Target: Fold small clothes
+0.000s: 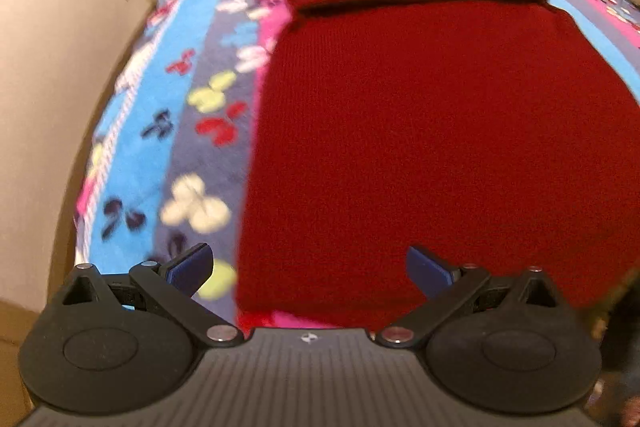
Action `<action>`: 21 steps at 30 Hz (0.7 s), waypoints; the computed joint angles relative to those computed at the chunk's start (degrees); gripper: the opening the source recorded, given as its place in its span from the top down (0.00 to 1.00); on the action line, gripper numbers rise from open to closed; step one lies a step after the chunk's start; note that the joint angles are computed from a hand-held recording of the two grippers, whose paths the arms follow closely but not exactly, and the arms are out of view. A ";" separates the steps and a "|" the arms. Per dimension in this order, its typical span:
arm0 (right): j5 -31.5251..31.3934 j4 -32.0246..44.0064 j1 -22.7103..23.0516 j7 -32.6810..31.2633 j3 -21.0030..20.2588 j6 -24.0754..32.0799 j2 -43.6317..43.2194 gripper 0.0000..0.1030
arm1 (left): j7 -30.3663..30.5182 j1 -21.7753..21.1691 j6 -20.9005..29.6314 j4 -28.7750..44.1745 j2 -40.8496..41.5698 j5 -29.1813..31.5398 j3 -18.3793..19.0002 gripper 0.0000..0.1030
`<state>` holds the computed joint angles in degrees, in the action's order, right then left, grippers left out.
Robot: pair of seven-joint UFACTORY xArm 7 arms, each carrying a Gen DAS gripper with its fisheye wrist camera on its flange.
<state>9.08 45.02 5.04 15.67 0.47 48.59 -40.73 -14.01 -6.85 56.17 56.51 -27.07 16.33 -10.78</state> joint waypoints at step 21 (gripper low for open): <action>21.53 0.97 -1.56 -17.36 -7.51 3.34 14.21 0.56 | 13.84 2.43 -3.14 6.42 14.62 -19.69 9.11 0.15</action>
<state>30.61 45.99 3.49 -1.70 -7.04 51.93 -26.51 -0.17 -4.42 53.03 62.93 -12.45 -3.35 -1.67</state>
